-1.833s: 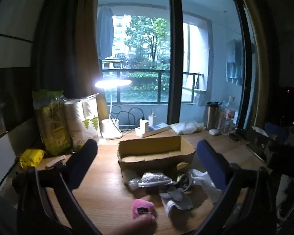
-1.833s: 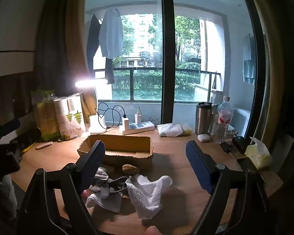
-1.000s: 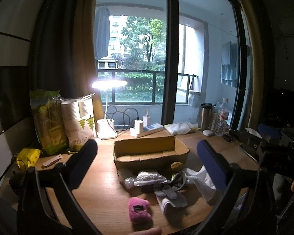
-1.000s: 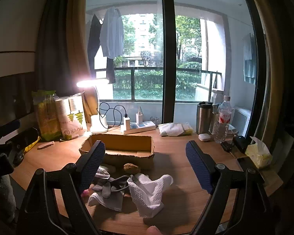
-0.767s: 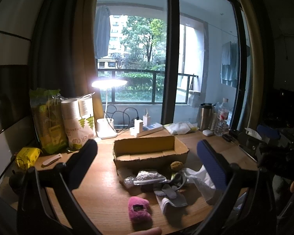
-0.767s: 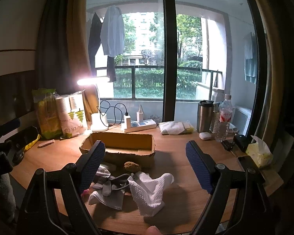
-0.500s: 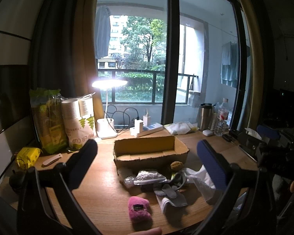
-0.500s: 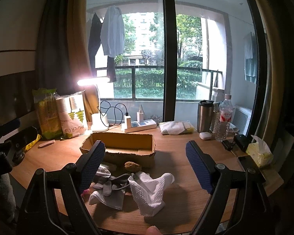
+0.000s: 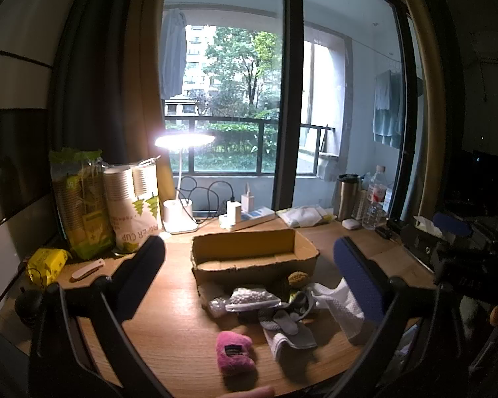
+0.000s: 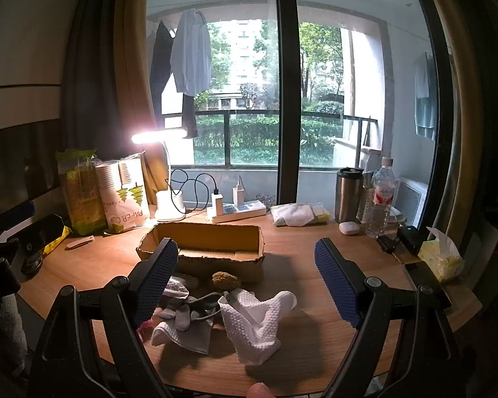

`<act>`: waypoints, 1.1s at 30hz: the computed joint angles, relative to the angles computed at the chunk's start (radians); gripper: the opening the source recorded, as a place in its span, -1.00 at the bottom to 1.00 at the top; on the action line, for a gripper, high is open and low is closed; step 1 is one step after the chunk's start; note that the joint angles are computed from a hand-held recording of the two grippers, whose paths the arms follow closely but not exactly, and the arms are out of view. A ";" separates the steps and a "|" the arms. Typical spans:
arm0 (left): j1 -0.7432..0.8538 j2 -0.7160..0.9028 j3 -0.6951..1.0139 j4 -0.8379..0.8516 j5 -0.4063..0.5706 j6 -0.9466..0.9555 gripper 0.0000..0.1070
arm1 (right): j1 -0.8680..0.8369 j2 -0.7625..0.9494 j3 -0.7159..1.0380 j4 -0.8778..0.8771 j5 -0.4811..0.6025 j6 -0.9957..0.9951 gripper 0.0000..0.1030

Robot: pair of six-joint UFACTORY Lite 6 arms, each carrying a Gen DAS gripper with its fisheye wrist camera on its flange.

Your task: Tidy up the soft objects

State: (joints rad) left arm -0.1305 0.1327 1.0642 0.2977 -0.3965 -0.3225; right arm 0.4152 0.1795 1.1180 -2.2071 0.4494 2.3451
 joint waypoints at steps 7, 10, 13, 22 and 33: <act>0.001 -0.002 -0.004 0.002 -0.002 -0.002 0.91 | 0.003 0.009 0.002 -0.006 0.001 0.008 0.69; 0.002 -0.001 -0.003 0.007 -0.003 -0.007 0.91 | 0.002 0.013 0.006 -0.006 -0.002 0.006 0.69; 0.002 -0.004 -0.007 0.008 -0.002 -0.009 0.91 | 0.003 0.013 0.005 -0.005 0.000 0.007 0.69; 0.005 -0.003 -0.008 0.015 -0.004 -0.015 0.91 | 0.002 0.015 0.006 -0.013 -0.002 0.013 0.69; -0.011 0.007 -0.022 -0.022 -0.011 0.019 0.91 | -0.008 0.037 0.019 -0.032 -0.013 0.035 0.69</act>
State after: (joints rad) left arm -0.1419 0.1394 1.0424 0.2758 -0.4078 -0.3039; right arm 0.4074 0.2160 1.1372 -2.2391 0.4361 2.3801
